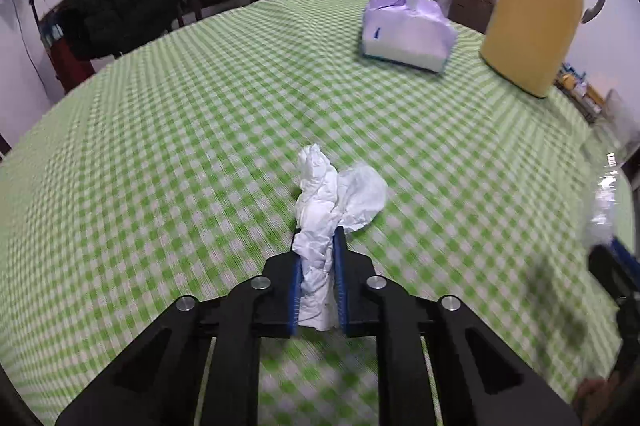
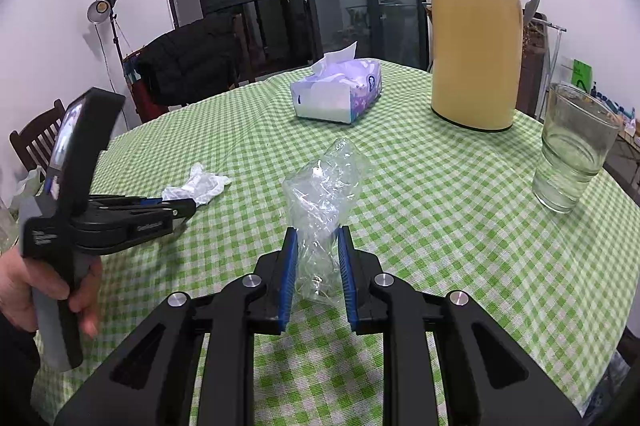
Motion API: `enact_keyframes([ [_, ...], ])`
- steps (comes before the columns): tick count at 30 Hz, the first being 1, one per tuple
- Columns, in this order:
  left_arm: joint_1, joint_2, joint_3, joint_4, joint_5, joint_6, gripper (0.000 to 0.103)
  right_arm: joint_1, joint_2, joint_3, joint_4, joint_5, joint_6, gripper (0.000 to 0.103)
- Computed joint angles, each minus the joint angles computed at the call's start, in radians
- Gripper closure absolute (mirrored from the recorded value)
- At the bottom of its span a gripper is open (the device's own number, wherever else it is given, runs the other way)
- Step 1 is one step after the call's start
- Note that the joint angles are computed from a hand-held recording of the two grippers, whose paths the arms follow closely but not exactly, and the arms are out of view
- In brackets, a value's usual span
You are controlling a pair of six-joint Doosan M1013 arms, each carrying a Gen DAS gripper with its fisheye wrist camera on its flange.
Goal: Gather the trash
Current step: 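Grasp the crumpled white tissue with the left tool while the right tool grasps the clear plastic bag, then carry tissue and plastic bag to the bin and open both tools over it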
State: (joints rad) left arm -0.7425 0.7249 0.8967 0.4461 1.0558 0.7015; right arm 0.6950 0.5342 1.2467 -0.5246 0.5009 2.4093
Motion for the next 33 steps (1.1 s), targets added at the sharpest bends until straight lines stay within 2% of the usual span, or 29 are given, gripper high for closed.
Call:
enact_keyframes([
  [7, -0.029, -0.072, 0.082, 0.086, -0.037, -0.129, 0.093, 0.009, -0.005, 0.007, -0.014, -0.015, -0.009, 0.082],
  [10, -0.04, -0.094, 0.095, 0.105, -0.037, -0.164, 0.093, 0.014, -0.016, 0.025, -0.07, -0.02, 0.019, 0.082],
  [14, -0.053, -0.124, 0.112, 0.103, -0.062, -0.204, 0.093, 0.018, -0.058, 0.086, -0.151, -0.037, 0.114, 0.082],
  [18, -0.083, -0.141, 0.117, 0.133, -0.076, -0.218, 0.093, 0.017, -0.131, 0.178, -0.354, -0.043, 0.305, 0.082],
  [24, -0.148, -0.095, 0.019, 0.16, -0.078, -0.163, 0.093, -0.035, -0.278, 0.359, -0.602, -0.015, 0.607, 0.082],
  [29, -0.192, 0.008, -0.17, 0.105, -0.07, -0.029, 0.093, -0.092, -0.374, 0.489, -0.673, -0.002, 0.762, 0.082],
  [33, -0.218, 0.116, -0.365, 0.038, -0.005, 0.082, 0.093, -0.128, -0.427, 0.567, -0.697, 0.018, 0.829, 0.082],
])
